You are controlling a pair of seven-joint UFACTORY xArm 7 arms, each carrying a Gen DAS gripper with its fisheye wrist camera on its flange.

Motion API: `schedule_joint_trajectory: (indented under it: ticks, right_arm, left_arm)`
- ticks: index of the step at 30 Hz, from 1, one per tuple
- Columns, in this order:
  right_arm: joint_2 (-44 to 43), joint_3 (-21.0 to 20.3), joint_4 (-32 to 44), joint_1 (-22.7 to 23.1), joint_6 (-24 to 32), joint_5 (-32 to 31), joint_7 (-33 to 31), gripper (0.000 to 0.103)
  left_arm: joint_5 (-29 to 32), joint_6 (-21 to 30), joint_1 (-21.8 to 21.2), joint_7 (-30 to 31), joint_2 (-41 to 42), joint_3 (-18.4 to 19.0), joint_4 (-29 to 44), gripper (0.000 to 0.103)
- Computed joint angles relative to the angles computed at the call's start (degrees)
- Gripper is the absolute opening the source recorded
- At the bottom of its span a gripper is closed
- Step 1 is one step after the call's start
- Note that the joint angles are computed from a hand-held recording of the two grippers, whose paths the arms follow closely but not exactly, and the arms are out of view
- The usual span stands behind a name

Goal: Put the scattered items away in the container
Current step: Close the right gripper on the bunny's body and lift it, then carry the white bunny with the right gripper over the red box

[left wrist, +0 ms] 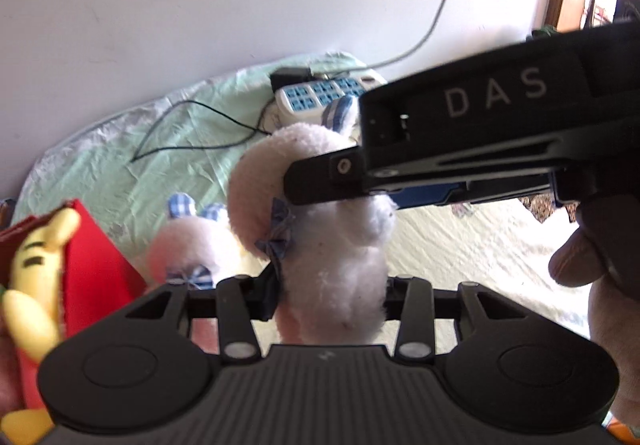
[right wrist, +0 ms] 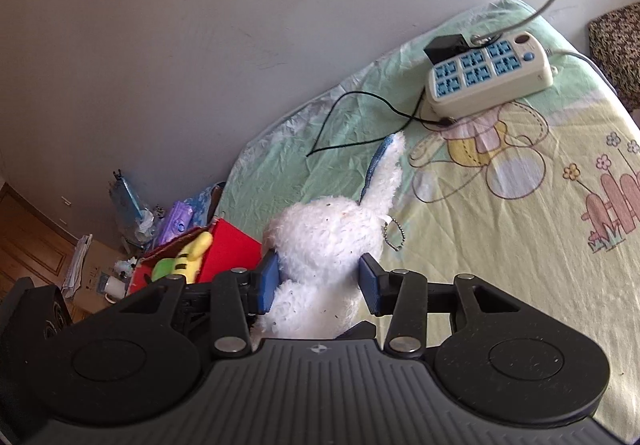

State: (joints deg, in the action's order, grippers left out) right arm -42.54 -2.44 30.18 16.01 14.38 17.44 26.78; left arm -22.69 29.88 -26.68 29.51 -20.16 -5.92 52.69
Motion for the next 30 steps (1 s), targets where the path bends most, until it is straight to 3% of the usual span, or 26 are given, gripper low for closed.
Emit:
schedule_joint_trajectory:
  ticks: [7,15,24,30]
  right_arm:
    - [2.0,3.7,3.9,0.3,-2.1,-2.0,1.2,0.045]
    - [8.1,11.6,9.5,-2.4,-5.9,-6.7,7.9,0.045]
    - [21.6,19.6,21.3,-5.3,-10.4,-15.1,15.4,0.045]
    - [33.3,26.4,32.5,-9.0,-11.2,-26.3,23.1,0.045]
  left_arm:
    - [-4.2,1.1,-0.1,4.0,-4.4,4.6,-0.3,0.042]
    - [-8.5,5.2,2.2,11.2,-7.8,10.5,0.4,0.042]
    - [-11.2,8.4,8.7,18.2,-6.9,16.0,3.8,0.041]
    - [-13.3,10.5,14.4,21.7,-3.0,18.5,7.4,0.041]
